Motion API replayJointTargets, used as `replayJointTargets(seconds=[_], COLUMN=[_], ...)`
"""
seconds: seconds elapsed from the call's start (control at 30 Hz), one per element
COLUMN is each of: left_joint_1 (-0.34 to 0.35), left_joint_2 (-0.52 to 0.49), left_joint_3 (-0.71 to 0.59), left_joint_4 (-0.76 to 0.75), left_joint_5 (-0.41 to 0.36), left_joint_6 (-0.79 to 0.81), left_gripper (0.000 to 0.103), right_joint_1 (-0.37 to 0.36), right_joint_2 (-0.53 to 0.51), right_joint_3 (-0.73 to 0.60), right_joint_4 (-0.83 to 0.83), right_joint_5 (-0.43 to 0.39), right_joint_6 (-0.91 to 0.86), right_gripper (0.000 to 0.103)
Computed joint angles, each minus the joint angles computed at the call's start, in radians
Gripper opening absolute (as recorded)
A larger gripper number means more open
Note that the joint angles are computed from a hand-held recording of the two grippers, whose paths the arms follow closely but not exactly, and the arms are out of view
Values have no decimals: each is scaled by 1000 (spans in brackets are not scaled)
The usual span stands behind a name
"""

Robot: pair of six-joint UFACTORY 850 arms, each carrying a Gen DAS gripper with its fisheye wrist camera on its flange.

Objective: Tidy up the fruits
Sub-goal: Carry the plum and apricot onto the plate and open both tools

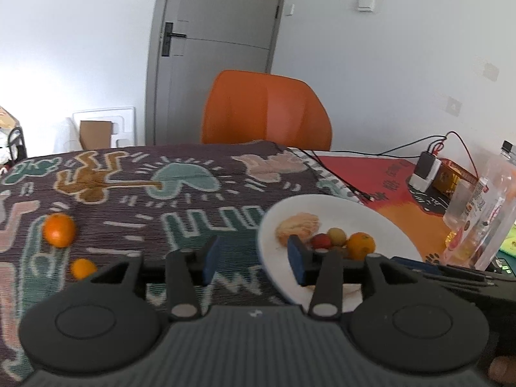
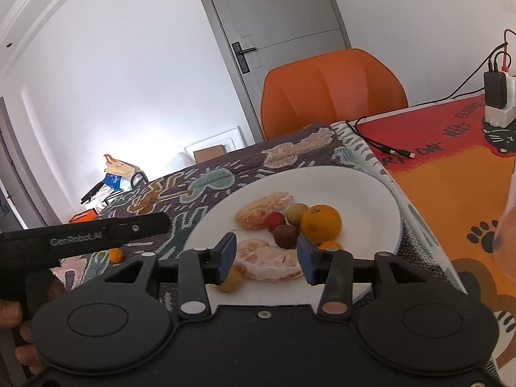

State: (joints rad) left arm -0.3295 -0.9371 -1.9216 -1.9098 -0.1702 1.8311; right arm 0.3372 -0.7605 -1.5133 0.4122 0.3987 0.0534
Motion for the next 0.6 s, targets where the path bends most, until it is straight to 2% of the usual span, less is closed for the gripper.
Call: replayJointTargets(seconds=[0.1, 0.17, 0.27, 0.5, 0.6], left_joint_1=[14, 21, 33, 62, 74], left_joint_2=[28, 43, 65, 106, 118], left_joint_3=[47, 71, 109, 180, 205], left_joint_4=[-216, -314, -465, -760, -873], left_joint_5=[2, 3, 5, -6, -13], left_joint_6=[210, 310, 460, 739, 846], left_gripper=[62, 66, 78, 83, 85], right_joint_1=[8, 13, 22, 44, 51], right_joint_2=[0, -1, -3, -17, -23], right_joint_3=[-4, -7, -11, -37, -50], right_joint_4=[32, 47, 69, 107, 94], right_joint_5=[-1, -2, 2, -8, -8], right_joint_6=[-40, -54, -77, -126, -119], right_gripper=[55, 62, 70, 83, 92])
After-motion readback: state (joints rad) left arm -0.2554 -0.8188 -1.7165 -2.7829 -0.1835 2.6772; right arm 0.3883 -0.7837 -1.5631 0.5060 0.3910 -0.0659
